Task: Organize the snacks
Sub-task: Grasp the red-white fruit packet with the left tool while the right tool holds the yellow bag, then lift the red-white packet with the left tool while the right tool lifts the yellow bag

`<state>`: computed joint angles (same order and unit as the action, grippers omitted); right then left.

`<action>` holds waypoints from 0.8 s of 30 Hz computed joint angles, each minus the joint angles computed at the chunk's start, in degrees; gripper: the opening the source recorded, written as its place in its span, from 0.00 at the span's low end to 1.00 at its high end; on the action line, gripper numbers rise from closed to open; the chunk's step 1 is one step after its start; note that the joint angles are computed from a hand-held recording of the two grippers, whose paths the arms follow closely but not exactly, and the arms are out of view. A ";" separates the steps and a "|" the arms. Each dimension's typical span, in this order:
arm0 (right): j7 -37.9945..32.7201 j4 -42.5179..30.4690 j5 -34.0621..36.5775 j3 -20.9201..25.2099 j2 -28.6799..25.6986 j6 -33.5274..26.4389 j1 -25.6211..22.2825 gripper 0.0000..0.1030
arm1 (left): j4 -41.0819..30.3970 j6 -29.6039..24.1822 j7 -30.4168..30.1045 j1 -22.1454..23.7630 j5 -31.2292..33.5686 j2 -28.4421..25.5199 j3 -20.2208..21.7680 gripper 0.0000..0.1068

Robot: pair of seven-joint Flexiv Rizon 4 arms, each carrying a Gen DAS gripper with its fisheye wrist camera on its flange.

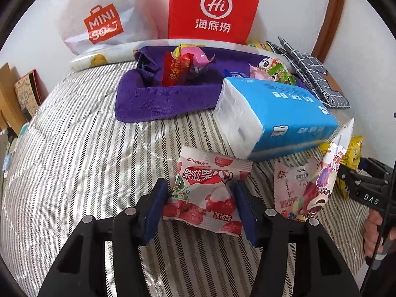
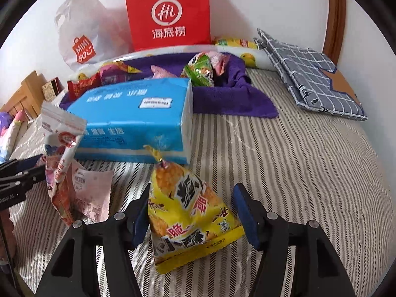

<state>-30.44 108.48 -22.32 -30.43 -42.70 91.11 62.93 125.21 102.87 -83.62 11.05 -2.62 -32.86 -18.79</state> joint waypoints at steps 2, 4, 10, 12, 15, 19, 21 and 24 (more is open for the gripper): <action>-0.13 0.02 -0.24 -0.41 -0.10 -0.19 0.38 0.59 | 0.21 0.56 -0.65 2.00 0.14 -0.54 -2.12 0.53; -0.07 0.12 0.02 -0.30 -0.16 0.33 0.29 0.58 | 0.40 0.88 -1.16 3.73 0.68 -0.96 -3.80 0.53; -0.82 0.65 2.36 -0.67 -0.48 1.96 0.80 0.57 | 0.04 0.57 -2.00 2.24 0.84 -0.69 -2.22 0.53; -1.25 0.52 2.61 -1.36 -0.60 1.06 1.61 0.57 | -0.28 0.20 -2.06 0.50 0.40 -0.41 -0.53 0.53; -1.65 0.28 1.91 -2.08 -0.52 -0.58 2.40 0.57 | -0.86 -0.59 -1.76 -2.41 -0.46 0.02 2.29 0.54; -1.30 0.02 1.05 0.24 0.18 -0.67 0.19 0.57 | -0.79 -0.85 -1.29 -2.11 -1.03 0.14 1.89 0.54; -1.32 -0.12 0.82 1.84 0.49 -0.38 -1.29 0.58 | -0.74 -0.87 -1.20 -2.07 -1.21 0.16 1.84 0.54; -1.08 -0.11 0.33 2.31 0.62 -0.40 -1.71 0.58 | -1.11 -1.16 -1.33 -4.93 -2.17 0.37 4.49 0.54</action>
<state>-31.51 108.37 -22.00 -28.13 -42.08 90.71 61.22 124.11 101.72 -84.94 6.13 -4.79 -32.49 -14.30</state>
